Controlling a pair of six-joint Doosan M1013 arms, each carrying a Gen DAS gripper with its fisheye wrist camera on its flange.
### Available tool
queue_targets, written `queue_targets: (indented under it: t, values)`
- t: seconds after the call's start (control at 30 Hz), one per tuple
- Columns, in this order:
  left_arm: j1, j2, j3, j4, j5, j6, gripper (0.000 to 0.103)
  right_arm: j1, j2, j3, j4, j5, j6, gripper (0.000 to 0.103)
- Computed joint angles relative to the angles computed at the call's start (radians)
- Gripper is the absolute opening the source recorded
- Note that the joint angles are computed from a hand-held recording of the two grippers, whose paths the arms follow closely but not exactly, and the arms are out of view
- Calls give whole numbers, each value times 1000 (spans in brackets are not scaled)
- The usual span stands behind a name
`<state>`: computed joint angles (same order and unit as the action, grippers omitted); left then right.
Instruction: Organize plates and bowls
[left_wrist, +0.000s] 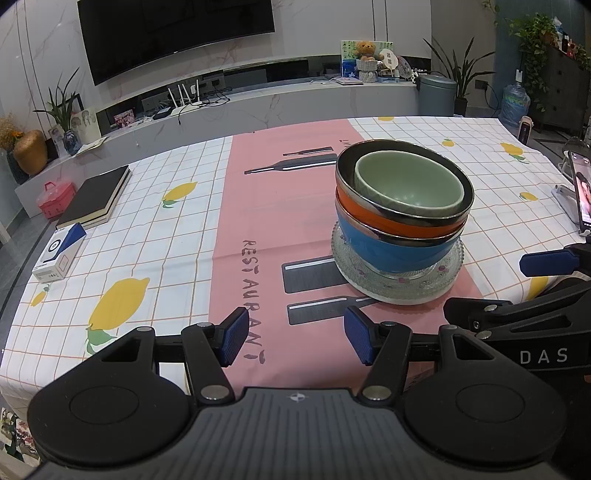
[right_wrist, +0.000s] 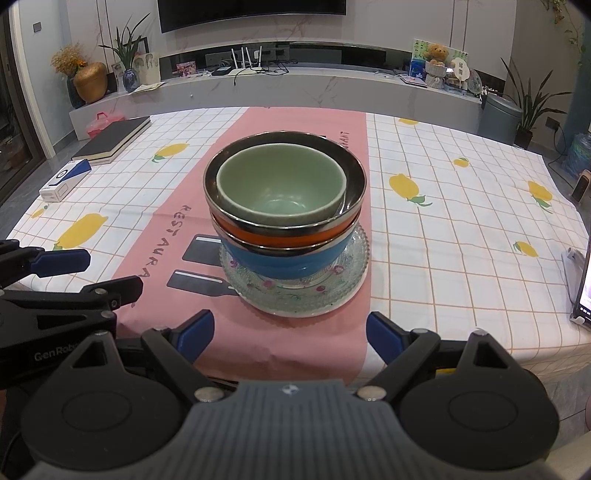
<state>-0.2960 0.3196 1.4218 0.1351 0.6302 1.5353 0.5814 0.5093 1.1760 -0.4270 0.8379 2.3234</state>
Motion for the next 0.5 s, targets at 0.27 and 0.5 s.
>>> queue_targets:
  t: [0.27, 0.5]
  values:
    - [0, 0, 0, 0, 0, 1, 70, 1, 2, 2, 8, -1, -2, 88]
    - [-3, 0, 0, 26, 9, -23, 71, 0, 1, 5, 13, -3, -1, 88]
